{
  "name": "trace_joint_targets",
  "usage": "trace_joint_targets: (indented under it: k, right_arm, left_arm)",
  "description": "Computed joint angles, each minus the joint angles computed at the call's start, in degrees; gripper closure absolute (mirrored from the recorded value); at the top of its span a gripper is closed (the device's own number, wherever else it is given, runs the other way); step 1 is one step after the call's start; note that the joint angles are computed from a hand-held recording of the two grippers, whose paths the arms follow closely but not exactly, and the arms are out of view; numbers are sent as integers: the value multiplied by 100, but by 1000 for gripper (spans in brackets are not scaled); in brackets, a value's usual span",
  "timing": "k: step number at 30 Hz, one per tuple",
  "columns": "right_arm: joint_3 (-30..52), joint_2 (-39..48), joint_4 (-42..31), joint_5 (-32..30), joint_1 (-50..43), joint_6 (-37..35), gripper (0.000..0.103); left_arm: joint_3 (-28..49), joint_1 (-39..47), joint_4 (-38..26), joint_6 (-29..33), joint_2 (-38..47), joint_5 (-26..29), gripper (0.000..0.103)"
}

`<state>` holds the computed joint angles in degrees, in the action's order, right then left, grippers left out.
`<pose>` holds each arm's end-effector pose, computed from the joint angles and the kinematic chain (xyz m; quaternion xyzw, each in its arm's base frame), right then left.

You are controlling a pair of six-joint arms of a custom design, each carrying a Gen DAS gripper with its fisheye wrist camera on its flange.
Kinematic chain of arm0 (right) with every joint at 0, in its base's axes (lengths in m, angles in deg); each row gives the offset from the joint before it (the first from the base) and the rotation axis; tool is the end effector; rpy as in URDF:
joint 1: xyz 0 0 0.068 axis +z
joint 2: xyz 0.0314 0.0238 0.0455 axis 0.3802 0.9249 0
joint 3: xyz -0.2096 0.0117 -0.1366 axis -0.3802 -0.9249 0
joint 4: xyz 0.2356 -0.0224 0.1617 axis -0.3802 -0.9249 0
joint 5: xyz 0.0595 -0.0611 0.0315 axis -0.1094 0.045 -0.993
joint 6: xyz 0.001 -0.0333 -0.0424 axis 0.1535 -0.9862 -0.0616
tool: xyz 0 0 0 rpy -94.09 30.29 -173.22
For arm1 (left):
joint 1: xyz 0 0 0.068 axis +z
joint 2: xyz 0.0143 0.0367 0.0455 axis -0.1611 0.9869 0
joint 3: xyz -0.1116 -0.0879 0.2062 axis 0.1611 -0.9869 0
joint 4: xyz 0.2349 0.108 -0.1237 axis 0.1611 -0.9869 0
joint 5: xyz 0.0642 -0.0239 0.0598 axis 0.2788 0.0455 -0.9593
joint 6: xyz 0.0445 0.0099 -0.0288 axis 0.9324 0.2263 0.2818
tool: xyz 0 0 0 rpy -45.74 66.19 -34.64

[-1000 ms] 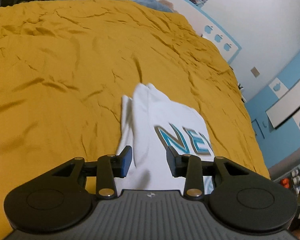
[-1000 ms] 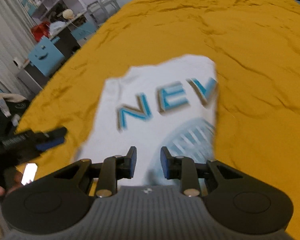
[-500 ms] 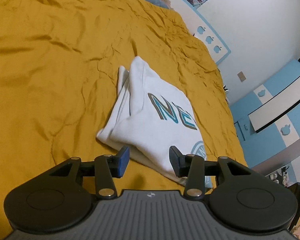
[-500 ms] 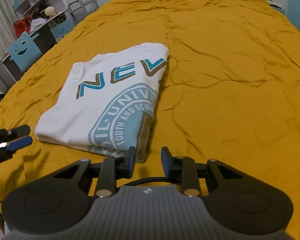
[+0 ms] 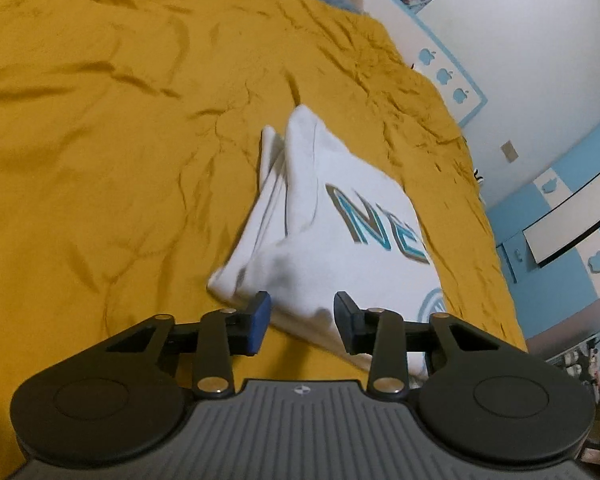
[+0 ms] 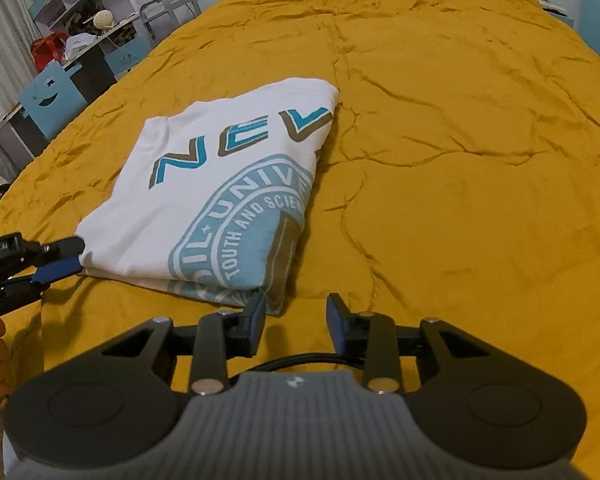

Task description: Fold small clothes

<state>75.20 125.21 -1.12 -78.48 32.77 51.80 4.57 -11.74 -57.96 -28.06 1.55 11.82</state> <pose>0.3413 0.0751 0.1937 -0.1501 0.9359 0.1851 0.2593 0.2418 -0.0152 0.1446 -0.2944 0.8497 -0.2272 0.3738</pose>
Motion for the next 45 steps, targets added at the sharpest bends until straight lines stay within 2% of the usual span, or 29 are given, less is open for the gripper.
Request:
trace_joint_targets:
  k: [3,7,12,15,19,24,28,33,35,37,41,45]
  right_arm:
    - [-2,50,43,-48,-1,4,73]
    - [-8,127,109,-67,79,18,72]
    - [-48,113,130,-71,85,-22,72]
    - [-45,115,126,-67,71,-3,72]
    - [-68,79,135,-80,100,-29,72]
    - [-65,85,124,-62,81,-31,71]
    - [-71,93,110,-69,103,-25,71]
    - [-68,52,98,-77,108,-39,71]
    - [-59,45,121,-78,87,-36,71]
    - [-75,6,153,-119,68,-63,71]
    - [-67,-9,180,-115,156,-239,71]
    - [8,117,178,11,358,-389,71]
  left_arm:
    - [-134,-1,113,-132,-26,35,58]
    - [-369,138,727,-528,54,202,58]
    - [-518,-21,1127,-635,-75,-60,58]
    - [-530,-55,1429,-747,120,-146,58]
    - [-534,-90,1353,-904,58,-301,59]
    - [-508,-570,925,-419,-532,-1039,63]
    - [-126,-752,649,-162,-145,-1267,63]
    - [133,-335,709,-363,474,-973,66]
    - [117,-109,744,-419,468,-683,84]
    - [149,-59,668,-274,341,-546,90]
    - [251,-189,208,125,-136,-774,93]
    - [145,327,69,232,-29,-250,94]
